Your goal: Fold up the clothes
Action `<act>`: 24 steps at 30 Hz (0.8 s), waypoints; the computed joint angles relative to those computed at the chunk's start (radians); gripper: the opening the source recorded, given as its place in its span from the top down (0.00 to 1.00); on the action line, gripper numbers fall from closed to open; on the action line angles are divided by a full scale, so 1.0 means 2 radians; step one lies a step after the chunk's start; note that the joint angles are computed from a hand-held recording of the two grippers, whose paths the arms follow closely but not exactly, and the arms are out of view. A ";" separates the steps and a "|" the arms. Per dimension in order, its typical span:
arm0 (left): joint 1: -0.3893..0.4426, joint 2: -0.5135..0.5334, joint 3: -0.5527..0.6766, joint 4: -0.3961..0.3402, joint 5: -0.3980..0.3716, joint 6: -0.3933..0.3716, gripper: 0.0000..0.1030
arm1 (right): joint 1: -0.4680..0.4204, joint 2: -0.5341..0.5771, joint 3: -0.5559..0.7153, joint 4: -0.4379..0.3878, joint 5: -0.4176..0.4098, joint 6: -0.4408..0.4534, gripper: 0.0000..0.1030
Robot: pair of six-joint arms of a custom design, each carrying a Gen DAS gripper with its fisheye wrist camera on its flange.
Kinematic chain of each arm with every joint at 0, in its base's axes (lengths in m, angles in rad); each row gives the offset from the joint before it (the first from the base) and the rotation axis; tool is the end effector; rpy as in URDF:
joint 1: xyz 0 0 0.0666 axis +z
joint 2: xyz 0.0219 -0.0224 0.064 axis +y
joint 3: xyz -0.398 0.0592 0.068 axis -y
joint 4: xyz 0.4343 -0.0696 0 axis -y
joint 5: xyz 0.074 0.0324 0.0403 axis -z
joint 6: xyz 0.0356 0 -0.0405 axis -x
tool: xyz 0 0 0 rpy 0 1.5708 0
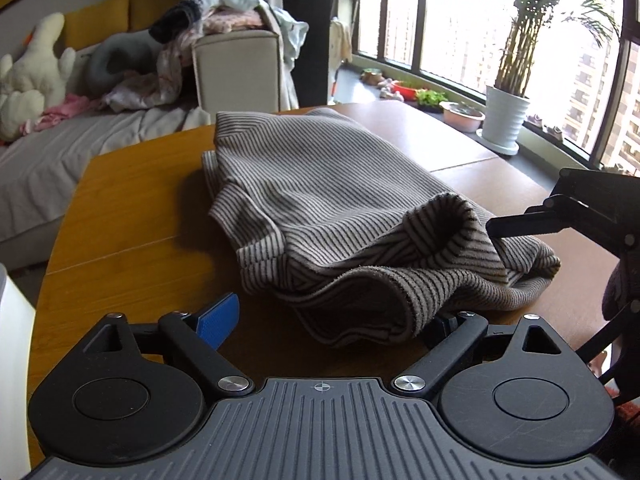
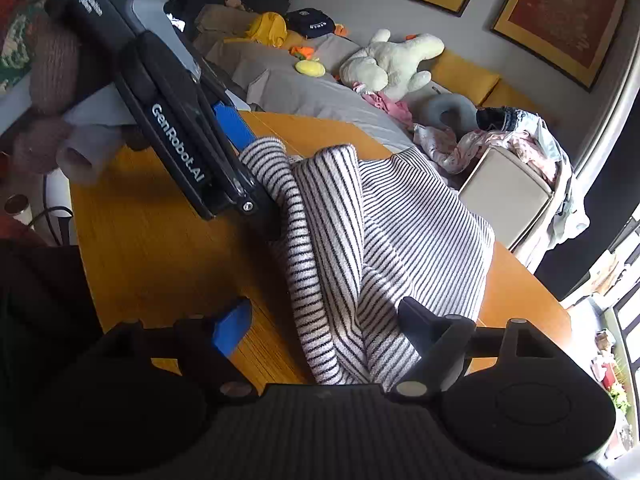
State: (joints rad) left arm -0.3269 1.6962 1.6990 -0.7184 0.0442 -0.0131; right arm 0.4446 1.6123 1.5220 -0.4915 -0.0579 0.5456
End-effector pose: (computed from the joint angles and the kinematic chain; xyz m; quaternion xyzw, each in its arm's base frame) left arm 0.6206 -0.2125 0.4462 0.1629 0.8951 -0.0846 0.4063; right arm 0.5683 0.2726 0.4259 -0.4301 0.7677 0.0015 0.4751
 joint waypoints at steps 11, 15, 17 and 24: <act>0.002 0.002 0.002 -0.005 0.010 0.016 0.08 | 0.006 0.004 -0.009 0.034 0.032 0.013 0.47; 0.002 0.003 0.003 -0.006 0.011 0.019 0.08 | 0.008 0.005 -0.010 0.040 0.034 0.013 0.47; 0.002 0.003 0.003 -0.006 0.011 0.020 0.08 | 0.007 0.006 -0.007 0.038 0.032 0.012 0.47; 0.004 0.000 0.001 -0.007 0.014 0.022 0.08 | 0.001 0.014 0.013 0.015 0.012 -0.016 0.60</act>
State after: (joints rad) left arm -0.3199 1.6955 1.7019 -0.7326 0.0727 0.0302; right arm 0.4469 1.6407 1.5483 -0.4622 -0.0330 0.5138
